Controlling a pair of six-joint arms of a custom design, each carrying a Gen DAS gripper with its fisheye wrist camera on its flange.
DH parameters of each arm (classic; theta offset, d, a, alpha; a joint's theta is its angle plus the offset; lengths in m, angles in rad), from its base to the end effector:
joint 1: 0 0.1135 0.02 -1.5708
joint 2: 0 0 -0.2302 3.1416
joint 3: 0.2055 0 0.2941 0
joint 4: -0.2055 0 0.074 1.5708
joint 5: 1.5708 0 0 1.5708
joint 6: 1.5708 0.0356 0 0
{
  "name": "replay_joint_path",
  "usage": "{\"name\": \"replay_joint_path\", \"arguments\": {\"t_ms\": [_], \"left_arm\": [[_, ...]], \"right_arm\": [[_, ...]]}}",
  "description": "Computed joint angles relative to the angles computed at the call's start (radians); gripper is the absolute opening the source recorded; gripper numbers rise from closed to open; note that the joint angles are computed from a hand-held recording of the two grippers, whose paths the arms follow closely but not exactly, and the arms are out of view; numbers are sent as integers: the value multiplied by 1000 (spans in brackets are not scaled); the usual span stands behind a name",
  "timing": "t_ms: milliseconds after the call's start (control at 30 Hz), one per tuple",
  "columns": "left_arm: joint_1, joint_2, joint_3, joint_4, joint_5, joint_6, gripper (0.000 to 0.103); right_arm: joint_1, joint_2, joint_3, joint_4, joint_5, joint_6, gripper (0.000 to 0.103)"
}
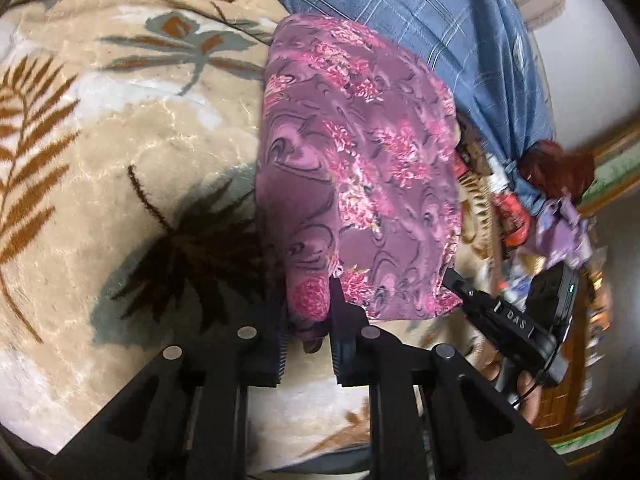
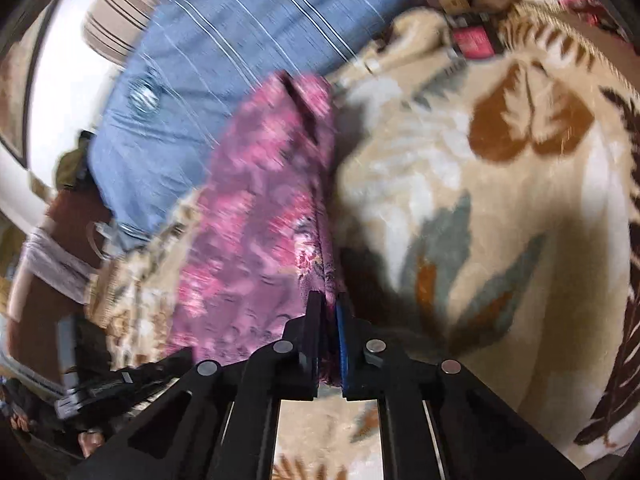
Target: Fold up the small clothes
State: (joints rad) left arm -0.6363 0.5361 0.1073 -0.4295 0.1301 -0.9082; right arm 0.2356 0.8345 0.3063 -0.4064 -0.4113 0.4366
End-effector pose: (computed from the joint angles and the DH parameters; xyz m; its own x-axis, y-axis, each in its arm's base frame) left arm 0.1423 -0.1109 0.0832 -0.8927 -0.3124 -0.3248 -0.0754 0.8141 -0.5758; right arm 0.1986 0.0623 0.1050 -0.8969 0.1833 -0.4024 -0.0724 0.8368 0.5427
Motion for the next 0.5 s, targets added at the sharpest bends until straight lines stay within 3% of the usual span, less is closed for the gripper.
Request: {"name": "replay_joint_path", "arguments": {"t_ms": [67,233,367,400,433,467,500], "left_arm": [[-47,11,3,5,-67,20,15],[-82,15,14,-16,-123,54,19],[-108,-124,32,-166,-143,71,21],[-104,-213,30,-244,-137,74,23],[-86,-279,31,-293,-120,81,34],[-64,-358,31,-342,-104,88,48],[-38,-413,39,-373,-97,100,53]], "right_arm": [[17,41,11,22,18,1,6],[-15,45,4,23,-6,-10,7],[-11,-43,-15,-14,-15,-27,15],[-7,-89,-12,-39,-11,-30,22],[-8,-154,-14,-70,-7,-32,29],[-15,-233,-20,-96,-10,-25,50],[-31,-295,-19,-111,-28,-10,72]]}}
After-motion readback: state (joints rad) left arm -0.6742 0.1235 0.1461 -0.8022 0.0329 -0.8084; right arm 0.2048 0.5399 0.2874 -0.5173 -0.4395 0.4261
